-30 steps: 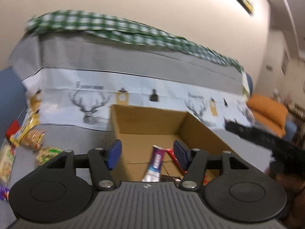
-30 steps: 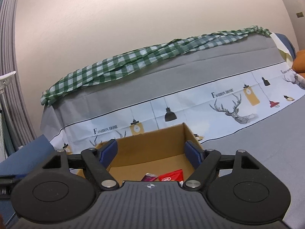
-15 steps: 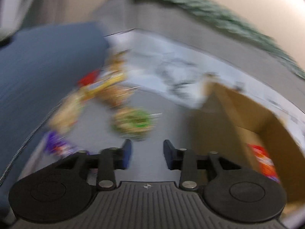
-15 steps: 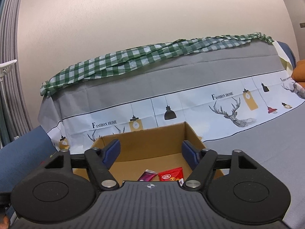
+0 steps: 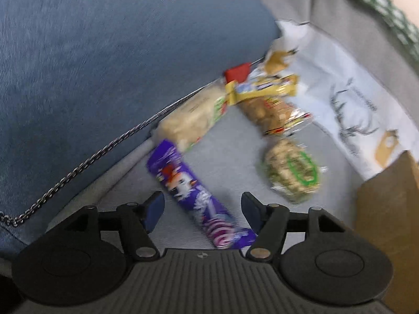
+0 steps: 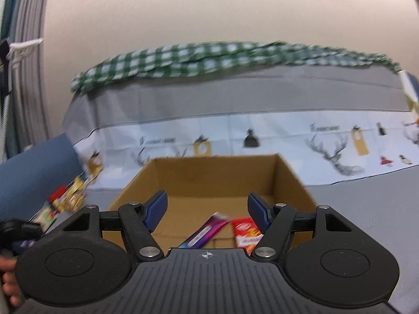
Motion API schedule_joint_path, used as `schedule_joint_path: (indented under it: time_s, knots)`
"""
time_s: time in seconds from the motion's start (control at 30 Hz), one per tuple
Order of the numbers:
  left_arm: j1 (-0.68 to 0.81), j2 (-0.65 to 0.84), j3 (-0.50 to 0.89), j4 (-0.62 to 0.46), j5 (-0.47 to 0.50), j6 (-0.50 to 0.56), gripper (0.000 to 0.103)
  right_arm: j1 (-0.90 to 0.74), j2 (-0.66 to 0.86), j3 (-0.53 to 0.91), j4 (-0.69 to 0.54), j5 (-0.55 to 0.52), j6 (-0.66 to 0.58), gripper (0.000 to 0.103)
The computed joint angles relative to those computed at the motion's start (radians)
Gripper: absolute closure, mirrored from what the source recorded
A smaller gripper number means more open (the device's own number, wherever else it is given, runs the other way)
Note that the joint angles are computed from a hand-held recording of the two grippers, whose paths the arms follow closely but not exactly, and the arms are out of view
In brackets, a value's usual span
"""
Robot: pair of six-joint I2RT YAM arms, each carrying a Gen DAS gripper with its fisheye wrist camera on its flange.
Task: Organize snacks
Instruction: 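Grasp the purple tube candy with the left tool while the right tool grasps the round peanut pack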
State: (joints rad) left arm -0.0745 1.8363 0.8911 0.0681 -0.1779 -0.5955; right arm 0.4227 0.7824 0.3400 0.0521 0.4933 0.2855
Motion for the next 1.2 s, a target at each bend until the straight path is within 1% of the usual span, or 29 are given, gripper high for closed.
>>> schedule_joint_path:
  time_s: [0.03, 0.1, 0.17, 0.27, 0.33, 0.4, 0.5, 0.53, 0.6, 0.7, 0.77, 0.8, 0.87, 0.9, 0.97, 1.0, 1.03, 1.1, 1.13, 1.17, 1.2]
  knots:
    - [-0.004, 0.001, -0.002, 0.005, -0.017, 0.004, 0.037, 0.007, 0.009, 0.01, -0.01, -0.006, -0.005, 0.033]
    - [-0.004, 0.008, -0.002, 0.023, 0.0, 0.031, 0.073, 0.01, 0.043, 0.045, -0.043, -0.044, -0.013, 0.033]
    - [-0.008, 0.001, -0.007, 0.026, -0.007, 0.034, 0.084, 0.024, 0.092, 0.098, -0.078, -0.06, -0.016, 0.033]
    - [-0.01, -0.017, -0.017, 0.018, -0.017, 0.015, 0.086, 0.063, 0.174, 0.203, -0.104, -0.084, -0.007, 0.031]
    - [-0.007, -0.041, -0.03, 0.01, -0.024, 0.0, 0.086, 0.091, 0.259, 0.297, -0.104, -0.112, -0.003, 0.029]
    - [-0.003, -0.05, -0.03, -0.007, -0.041, -0.013, 0.084, 0.11, 0.373, 0.417, -0.104, -0.167, 0.004, 0.026]
    - [0.017, -0.022, -0.001, -0.052, -0.003, -0.044, 0.083, 0.135, 0.599, 0.643, -0.147, -0.252, 0.025, 0.024]
    - [0.025, -0.02, -0.005, -0.052, 0.013, -0.055, 0.083, 0.139, 0.681, 0.726, -0.175, -0.287, 0.034, 0.023]
    - [0.035, -0.03, -0.014, -0.043, 0.025, -0.052, 0.083, 0.137, 0.865, 0.916, -0.273, -0.374, 0.057, 0.019]
    - [0.056, -0.035, -0.019, -0.042, 0.056, -0.059, 0.083, 0.144, 1.139, 1.208, -0.444, -0.418, 0.072, 0.013]
    - [0.068, -0.043, -0.023, -0.044, 0.076, -0.052, 0.084, 0.149, 1.31, 1.397, -0.564, -0.396, 0.093, 0.009]
    - [0.073, -0.045, -0.023, -0.045, 0.087, -0.048, 0.085, 0.15, 1.389, 1.482, -0.619, -0.375, 0.102, 0.009]
    - [0.078, -0.045, -0.019, -0.05, 0.097, -0.043, 0.085, 0.152, 1.518, 1.632, -0.714, -0.321, 0.132, 0.009]
    - [0.08, -0.044, -0.015, -0.056, 0.103, -0.043, 0.085, 0.149, 1.57, 1.69, -0.748, -0.311, 0.147, 0.008]
    - [0.085, -0.042, -0.006, -0.069, 0.113, -0.04, 0.085, 0.144, 1.644, 1.773, -0.803, -0.313, 0.178, 0.008]
    - [0.086, -0.039, -0.002, -0.073, 0.116, -0.038, 0.085, 0.145, 1.665, 1.791, -0.809, -0.323, 0.188, 0.005]
    - [0.087, -0.038, 0.001, -0.078, 0.12, -0.036, 0.085, 0.147, 1.677, 1.799, -0.803, -0.334, 0.19, 0.004]
    - [0.088, -0.036, 0.006, -0.086, 0.125, -0.034, 0.085, 0.159, 1.734, 1.891, -0.865, -0.305, 0.179, 0.005]
    - [0.091, -0.032, 0.012, -0.088, 0.129, -0.032, 0.085, 0.164, 1.77, 1.953, -0.91, -0.292, 0.174, 0.006]
    - [0.091, -0.033, 0.012, -0.09, 0.132, -0.03, 0.085, 0.167, 1.786, 1.975, -0.927, -0.288, 0.17, 0.008]
    - [0.092, -0.033, 0.013, -0.092, 0.135, -0.027, 0.085, 0.167, 1.786, 1.967, -0.92, -0.29, 0.166, 0.012]
